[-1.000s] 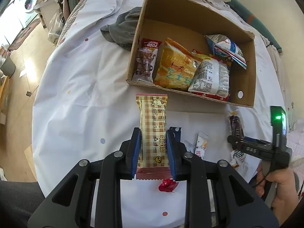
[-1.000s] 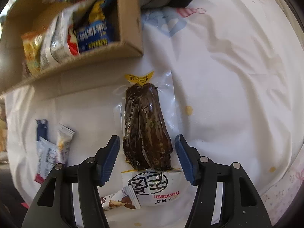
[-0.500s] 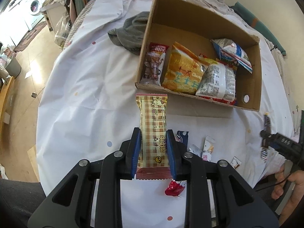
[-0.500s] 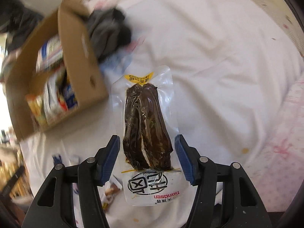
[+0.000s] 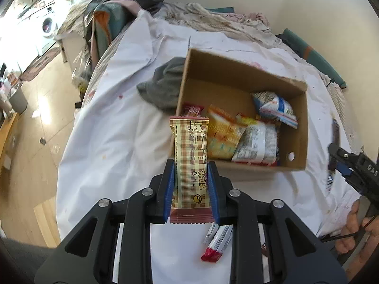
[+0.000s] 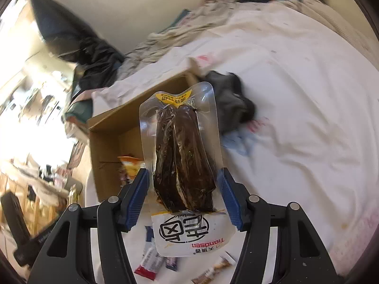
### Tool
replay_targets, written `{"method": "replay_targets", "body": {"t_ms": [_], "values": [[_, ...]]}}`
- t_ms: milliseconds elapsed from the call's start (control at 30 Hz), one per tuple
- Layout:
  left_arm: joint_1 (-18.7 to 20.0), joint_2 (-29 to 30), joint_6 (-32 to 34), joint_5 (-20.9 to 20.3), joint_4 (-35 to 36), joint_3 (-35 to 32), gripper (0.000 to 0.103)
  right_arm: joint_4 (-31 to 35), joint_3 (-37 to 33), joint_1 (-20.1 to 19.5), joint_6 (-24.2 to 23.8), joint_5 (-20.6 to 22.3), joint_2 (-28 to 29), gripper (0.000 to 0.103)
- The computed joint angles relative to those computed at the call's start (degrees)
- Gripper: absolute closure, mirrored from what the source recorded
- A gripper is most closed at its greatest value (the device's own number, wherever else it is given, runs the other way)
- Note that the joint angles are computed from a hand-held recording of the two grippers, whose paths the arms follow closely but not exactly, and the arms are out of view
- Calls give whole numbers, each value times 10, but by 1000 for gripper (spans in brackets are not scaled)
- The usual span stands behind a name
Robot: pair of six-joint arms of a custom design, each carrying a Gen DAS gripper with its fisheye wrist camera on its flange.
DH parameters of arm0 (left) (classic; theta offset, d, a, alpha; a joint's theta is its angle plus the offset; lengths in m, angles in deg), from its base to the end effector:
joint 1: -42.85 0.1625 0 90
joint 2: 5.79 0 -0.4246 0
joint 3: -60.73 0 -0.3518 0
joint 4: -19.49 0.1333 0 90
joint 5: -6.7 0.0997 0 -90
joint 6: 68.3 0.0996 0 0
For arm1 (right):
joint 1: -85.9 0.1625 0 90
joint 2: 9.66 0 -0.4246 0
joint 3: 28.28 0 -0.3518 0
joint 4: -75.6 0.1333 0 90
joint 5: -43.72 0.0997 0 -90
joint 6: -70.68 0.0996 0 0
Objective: Organize snacks
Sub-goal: 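Carry both snacks over the box and open both tools to drop them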
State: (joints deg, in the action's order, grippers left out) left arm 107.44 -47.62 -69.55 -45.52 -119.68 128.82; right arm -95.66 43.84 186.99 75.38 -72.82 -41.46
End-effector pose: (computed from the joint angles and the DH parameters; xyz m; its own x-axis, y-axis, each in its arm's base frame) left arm -0.1482 -0.7648 0.2563 -0.8247 0.1055 -0.5557 0.3773 0.8345 -0.4015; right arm 0.2339 -0.7315 0.1566 -0.9430 0.1756 0.2827 -0.0683 0.7294 -0.6807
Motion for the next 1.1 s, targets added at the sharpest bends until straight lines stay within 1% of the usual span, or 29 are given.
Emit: {"method": "replay_targets", "body": {"t_ms": [67,167,233,467,567,633,700,767,900,1000,1033,1100], "values": [[-2,14,14,-2,11,-29,80,15,-25,1,-14,12,14,41],[-6,42,44,-4,21,-77,80,53,-85,1,-23,30,46,41],[-6,66,63,-5,32,-118,80,80,-130,1,-30,34,69,41],[3,140,88,-6,78,-243,80,178,-283,2,-60,45,148,41],[8,158,112,-11,65,-261,80,219,-344,0,-63,51,180,41],[12,164,123,-14,55,-265,80,239,-373,-2,-65,58,194,41],[15,174,128,-10,54,-274,80,267,-418,-4,-70,59,219,41],[17,182,131,-9,58,-284,80,282,-445,-6,-74,62,235,41],[23,195,126,-6,72,-304,80,331,-526,-9,-87,57,277,41],[27,202,118,-11,83,-322,80,352,-557,-11,-79,69,291,41],[28,205,118,-9,83,-326,80,343,-542,-12,-77,74,283,41],[29,207,116,-8,88,-332,80,346,-545,-13,-75,77,284,41]]}}
